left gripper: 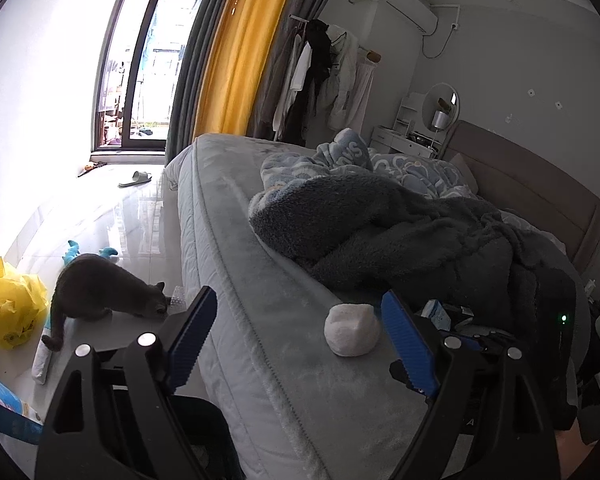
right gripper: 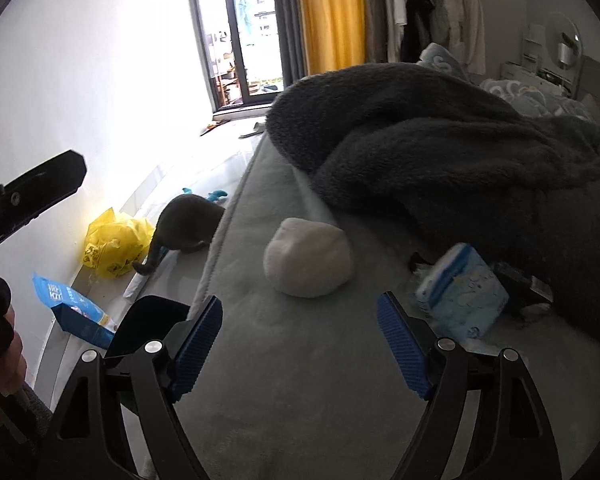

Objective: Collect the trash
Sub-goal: 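Move both tools back toward the remaining tissue ball and wipes pack, then grasp the white tissue ball with the left tool while right grasps the bubble wrap roll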

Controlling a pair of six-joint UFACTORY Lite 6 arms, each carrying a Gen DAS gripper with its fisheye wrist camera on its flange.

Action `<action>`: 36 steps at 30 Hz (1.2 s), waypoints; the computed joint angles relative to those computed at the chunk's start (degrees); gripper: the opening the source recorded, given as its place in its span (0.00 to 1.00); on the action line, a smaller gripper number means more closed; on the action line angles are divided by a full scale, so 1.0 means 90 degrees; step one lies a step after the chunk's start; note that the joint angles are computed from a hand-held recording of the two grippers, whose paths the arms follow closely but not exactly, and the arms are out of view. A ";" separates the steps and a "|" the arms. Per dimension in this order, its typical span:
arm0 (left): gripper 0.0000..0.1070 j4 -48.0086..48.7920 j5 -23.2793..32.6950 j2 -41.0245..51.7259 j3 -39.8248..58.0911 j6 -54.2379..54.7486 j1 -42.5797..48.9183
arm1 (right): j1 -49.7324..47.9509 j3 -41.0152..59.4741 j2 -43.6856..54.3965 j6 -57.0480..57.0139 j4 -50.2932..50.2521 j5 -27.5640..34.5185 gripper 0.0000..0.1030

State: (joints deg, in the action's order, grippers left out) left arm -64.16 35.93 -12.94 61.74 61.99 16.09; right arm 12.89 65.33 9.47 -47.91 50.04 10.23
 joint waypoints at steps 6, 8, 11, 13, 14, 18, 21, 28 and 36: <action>0.82 0.0300 -0.0691 0.0090 -0.0165 -0.0237 -0.0917 | -0.0633 -0.0394 -0.0153 -0.0818 0.0876 -0.0238 0.82; 0.82 0.0394 -0.0847 0.0234 -0.0184 -0.0378 -0.1144 | -0.0845 -0.0419 -0.0144 -0.1309 0.1365 -0.0163 0.83; 0.82 0.0570 -0.0978 0.0555 -0.0075 -0.0710 -0.1366 | -0.1167 -0.0494 -0.0154 -0.1993 0.2020 -0.0064 0.84; 0.82 0.0570 -0.1046 0.0687 -0.0059 -0.0838 -0.1482 | -0.1322 -0.0483 -0.0119 -0.2109 0.2164 0.0017 0.84; 0.82 0.0631 -0.1154 0.0783 -0.0043 -0.0972 -0.1595 | -0.1430 -0.0475 -0.0098 -0.2204 0.2263 0.0082 0.85; 0.82 0.1738 -0.1557 0.1245 0.0180 -0.2368 -0.2069 | -0.1716 -0.0469 0.0036 -0.2721 0.2655 0.0166 0.85; 0.82 0.2084 -0.1772 0.1491 0.0250 -0.2954 -0.2304 | -0.1952 -0.0430 0.0209 -0.2922 0.2758 0.0362 0.85; 0.82 0.3498 -0.2497 0.2005 0.0422 -0.4769 -0.2792 | -0.2436 -0.0156 0.0845 -0.3472 0.3001 0.1146 0.80; 0.82 0.4473 -0.2787 0.2600 0.0801 -0.6202 -0.3090 | -0.2563 -0.0136 0.0961 -0.3721 0.2790 0.1559 0.64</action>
State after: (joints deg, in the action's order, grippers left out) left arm -23.90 10.84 10.46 68.94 6.17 -11.72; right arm -10.18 64.11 18.12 -81.40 75.15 24.26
